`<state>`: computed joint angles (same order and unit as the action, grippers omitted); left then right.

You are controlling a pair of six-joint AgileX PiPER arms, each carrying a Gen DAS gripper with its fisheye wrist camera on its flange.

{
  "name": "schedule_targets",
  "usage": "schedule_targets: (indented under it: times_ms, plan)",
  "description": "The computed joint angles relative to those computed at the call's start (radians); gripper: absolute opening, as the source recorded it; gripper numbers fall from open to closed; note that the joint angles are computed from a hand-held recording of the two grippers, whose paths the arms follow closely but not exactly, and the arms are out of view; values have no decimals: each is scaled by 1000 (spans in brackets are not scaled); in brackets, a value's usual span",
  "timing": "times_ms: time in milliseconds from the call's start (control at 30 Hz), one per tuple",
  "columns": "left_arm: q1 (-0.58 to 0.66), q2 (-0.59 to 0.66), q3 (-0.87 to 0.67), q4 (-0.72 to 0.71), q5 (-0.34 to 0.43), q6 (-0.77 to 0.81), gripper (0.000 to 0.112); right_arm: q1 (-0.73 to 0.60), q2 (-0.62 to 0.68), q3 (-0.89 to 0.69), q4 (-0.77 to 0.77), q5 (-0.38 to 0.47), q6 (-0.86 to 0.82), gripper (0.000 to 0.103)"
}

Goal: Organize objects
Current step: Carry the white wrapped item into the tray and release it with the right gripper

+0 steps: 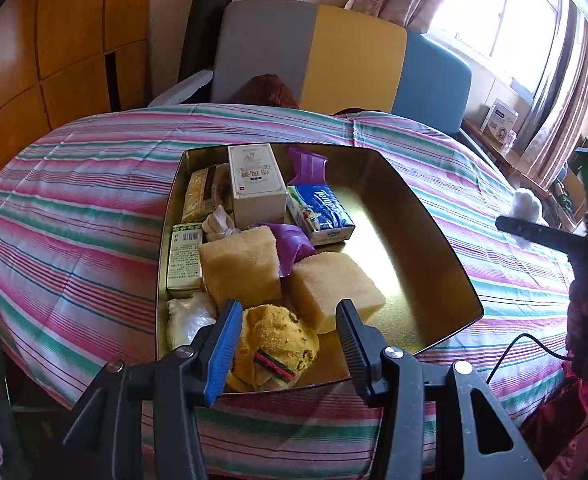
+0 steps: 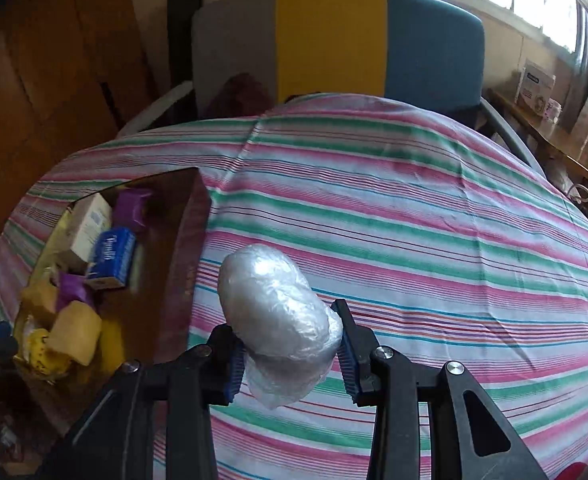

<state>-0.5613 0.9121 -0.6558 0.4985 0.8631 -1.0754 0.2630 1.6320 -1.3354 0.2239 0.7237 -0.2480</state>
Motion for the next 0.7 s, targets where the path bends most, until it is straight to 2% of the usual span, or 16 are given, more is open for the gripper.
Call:
schedule_targets:
  times_ms: [133,267,400,533,600,700]
  plan:
    - [64,-40,19,-35,-14,48,49,89,-31,-22,54,30,-3,39]
    - [186,-99,41,-94,-15,139,49,203,5,-92,58,68,20,40]
    - [335,-153,70,-185,-20,267,49,311,108,-197,-19,111,102,40]
    - [485,-166,93,-307,-47,432,49,374,260,-337,-84,192,170,41]
    - [523,-165,97,-345,-58,482,49,392,339,-413,-92,261,170,42]
    - [536,-162,103,-361,-68,504,49,419,397,-447,-148,276,209,48]
